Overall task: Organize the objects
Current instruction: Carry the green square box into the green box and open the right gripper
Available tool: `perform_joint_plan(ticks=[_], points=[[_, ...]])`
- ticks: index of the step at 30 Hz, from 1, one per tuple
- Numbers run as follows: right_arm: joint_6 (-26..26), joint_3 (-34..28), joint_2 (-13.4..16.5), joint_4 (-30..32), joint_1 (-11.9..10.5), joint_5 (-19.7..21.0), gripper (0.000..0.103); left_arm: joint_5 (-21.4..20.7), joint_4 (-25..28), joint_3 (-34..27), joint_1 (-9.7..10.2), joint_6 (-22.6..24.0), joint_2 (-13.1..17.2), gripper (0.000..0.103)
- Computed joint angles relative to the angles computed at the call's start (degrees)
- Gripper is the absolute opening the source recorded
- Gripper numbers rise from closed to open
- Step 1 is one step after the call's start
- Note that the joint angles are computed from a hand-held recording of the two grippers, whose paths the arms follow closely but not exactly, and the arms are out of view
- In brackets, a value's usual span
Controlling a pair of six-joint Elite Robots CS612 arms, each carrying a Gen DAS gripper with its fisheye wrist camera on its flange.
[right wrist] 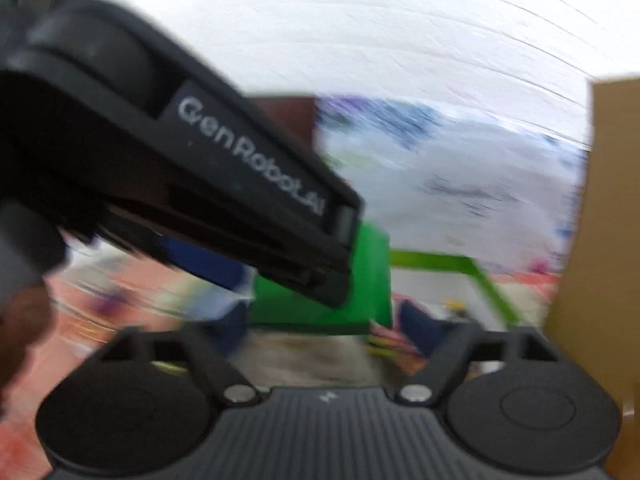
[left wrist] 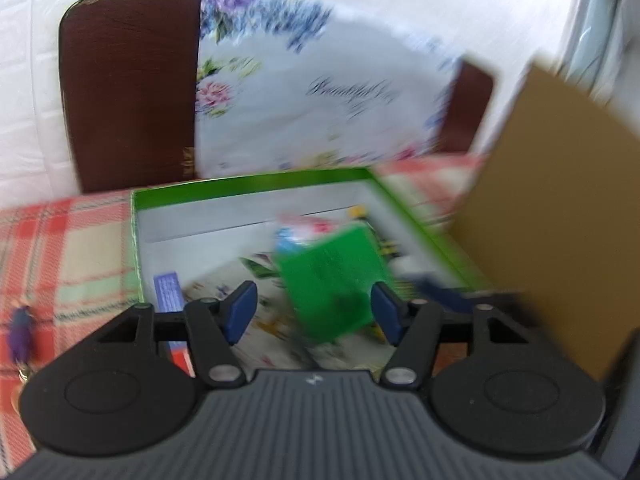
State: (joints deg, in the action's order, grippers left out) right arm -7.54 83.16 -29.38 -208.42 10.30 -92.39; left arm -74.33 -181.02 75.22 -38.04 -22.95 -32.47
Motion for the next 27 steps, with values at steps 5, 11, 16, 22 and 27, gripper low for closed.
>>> perform_joint_plan(ticks=[5,11,16,22,27], points=[[6.71,4.47,-1.05,-5.29,-1.47,2.83,0.086,3.55,-4.36,4.79,-0.36,-1.28,-1.46,0.062],[9.67,9.21,-2.34,-11.51,-0.67,4.98,0.086,7.65,-6.93,12.16,-0.43,-3.67,-5.11,0.062],[7.98,10.63,-3.58,-11.31,0.68,7.96,0.086,13.42,-8.44,18.27,-0.96,-5.86,-7.73,0.062],[5.88,11.79,-4.82,-7.46,2.77,13.31,0.079,18.96,-3.64,23.98,-0.1,-13.33,-10.16,0.062],[3.26,10.8,-4.9,-1.51,4.81,16.16,0.066,19.73,-2.1,27.66,1.67,-18.93,-11.41,0.062]])
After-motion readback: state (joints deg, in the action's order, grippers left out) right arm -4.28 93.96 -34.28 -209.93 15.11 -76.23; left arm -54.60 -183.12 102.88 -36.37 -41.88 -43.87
